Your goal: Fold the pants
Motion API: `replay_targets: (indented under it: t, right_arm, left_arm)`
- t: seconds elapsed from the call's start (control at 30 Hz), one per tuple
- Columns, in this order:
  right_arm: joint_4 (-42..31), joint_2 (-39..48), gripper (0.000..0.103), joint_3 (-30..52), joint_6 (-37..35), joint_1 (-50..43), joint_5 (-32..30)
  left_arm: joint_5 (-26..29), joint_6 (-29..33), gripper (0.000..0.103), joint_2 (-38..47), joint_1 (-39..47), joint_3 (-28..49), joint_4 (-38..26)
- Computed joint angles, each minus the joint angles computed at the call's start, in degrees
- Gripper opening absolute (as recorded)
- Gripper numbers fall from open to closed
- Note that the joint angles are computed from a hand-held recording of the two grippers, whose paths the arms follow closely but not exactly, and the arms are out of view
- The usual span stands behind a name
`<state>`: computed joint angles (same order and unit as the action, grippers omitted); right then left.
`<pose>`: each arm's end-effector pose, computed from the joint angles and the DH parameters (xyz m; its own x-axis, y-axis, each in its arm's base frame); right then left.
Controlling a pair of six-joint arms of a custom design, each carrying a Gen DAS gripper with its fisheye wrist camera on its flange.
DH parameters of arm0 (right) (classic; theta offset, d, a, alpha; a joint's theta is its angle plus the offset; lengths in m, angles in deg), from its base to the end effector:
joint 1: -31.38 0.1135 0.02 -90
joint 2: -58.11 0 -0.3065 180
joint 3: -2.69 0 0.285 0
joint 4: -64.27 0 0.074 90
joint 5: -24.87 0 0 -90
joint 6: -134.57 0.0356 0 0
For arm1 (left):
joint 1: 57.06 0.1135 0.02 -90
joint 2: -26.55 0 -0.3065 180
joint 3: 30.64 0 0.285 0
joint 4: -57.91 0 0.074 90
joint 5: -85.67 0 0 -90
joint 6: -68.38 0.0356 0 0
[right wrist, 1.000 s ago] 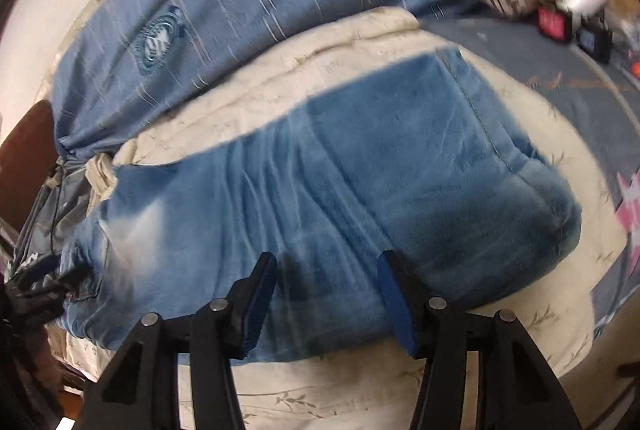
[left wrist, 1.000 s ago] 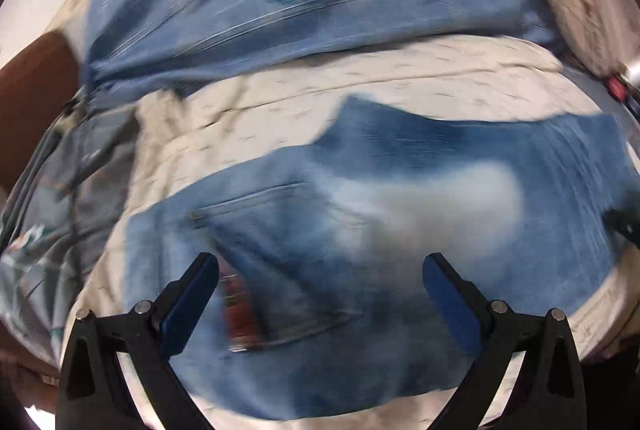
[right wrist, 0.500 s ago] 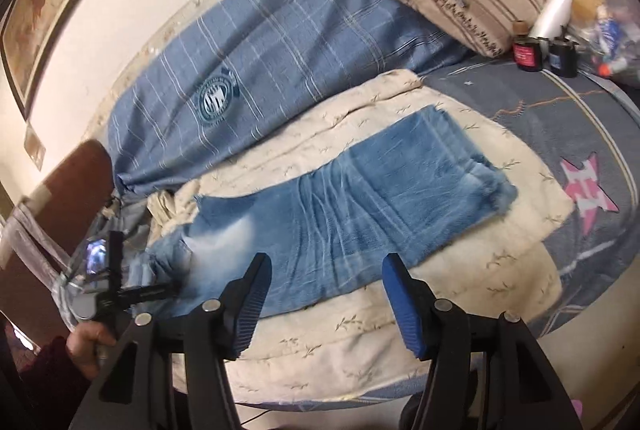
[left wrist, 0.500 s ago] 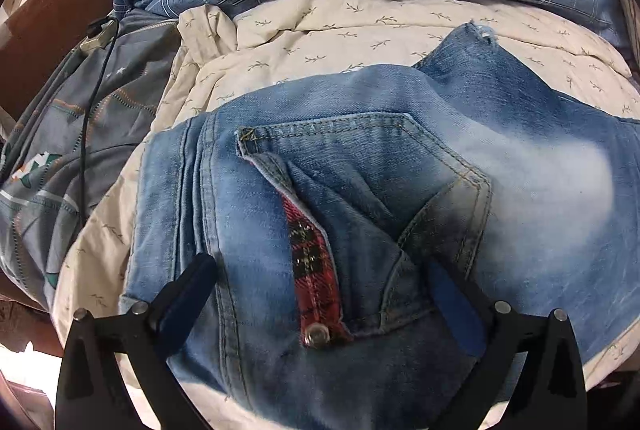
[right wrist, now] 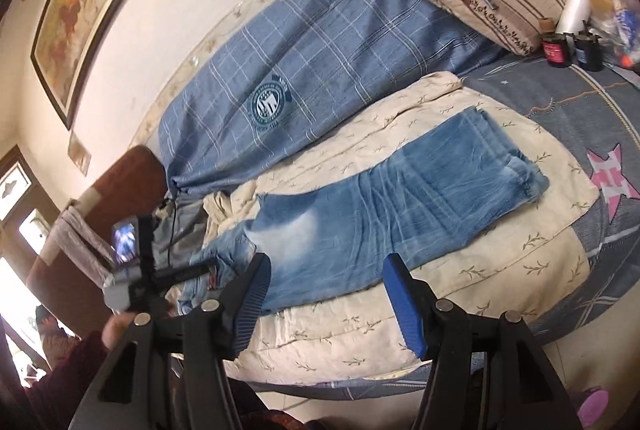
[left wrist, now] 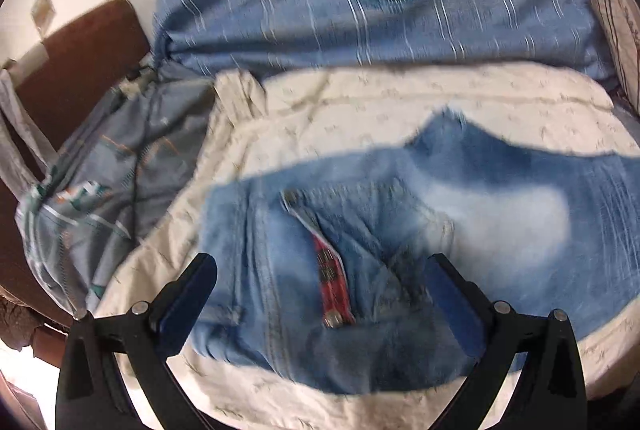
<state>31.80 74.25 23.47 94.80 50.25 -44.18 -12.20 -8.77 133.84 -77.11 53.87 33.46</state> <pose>0.1030 0.0217 0.1717 -0.2848 0.6612 -0.6940 0.3377 0.7468 0.5729 0.4226 -0.1490 0.2156 -0.6162 0.4594 -0.6397 0.3993 0.8823 0.2490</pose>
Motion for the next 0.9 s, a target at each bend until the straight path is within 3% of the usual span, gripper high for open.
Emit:
replay_targets:
  t: [0.17,0.27,0.33,0.5,0.9]
  right_arm:
    - [0.1,1.4,0.062,1.2,0.4,0.3,0.2]
    - [-0.7,3.3,0.062,3.1,1.7,5.6,5.1]
    - [-0.4,5.8,0.062,4.1,2.5,8.6,7.5]
    - [1.5,12.8,0.062,5.9,4.6,12.2,9.8]
    - [0.9,18.7,0.062,9.5,5.2,17.1,13.9]
  left_arm:
    - [-2.0,-1.8,0.103,6.0,0.4,6.0,-4.2]
    - [-3.3,-1.3,0.103,8.5,1.0,6.4,-4.5]
    - [-1.2,-2.5,0.103,9.4,2.3,6.7,-5.5]
    - [-0.2,-2.2,0.103,9.1,3.6,6.5,-3.5]
    - [1.9,-2.3,0.103,9.4,5.3,5.3,-1.3]
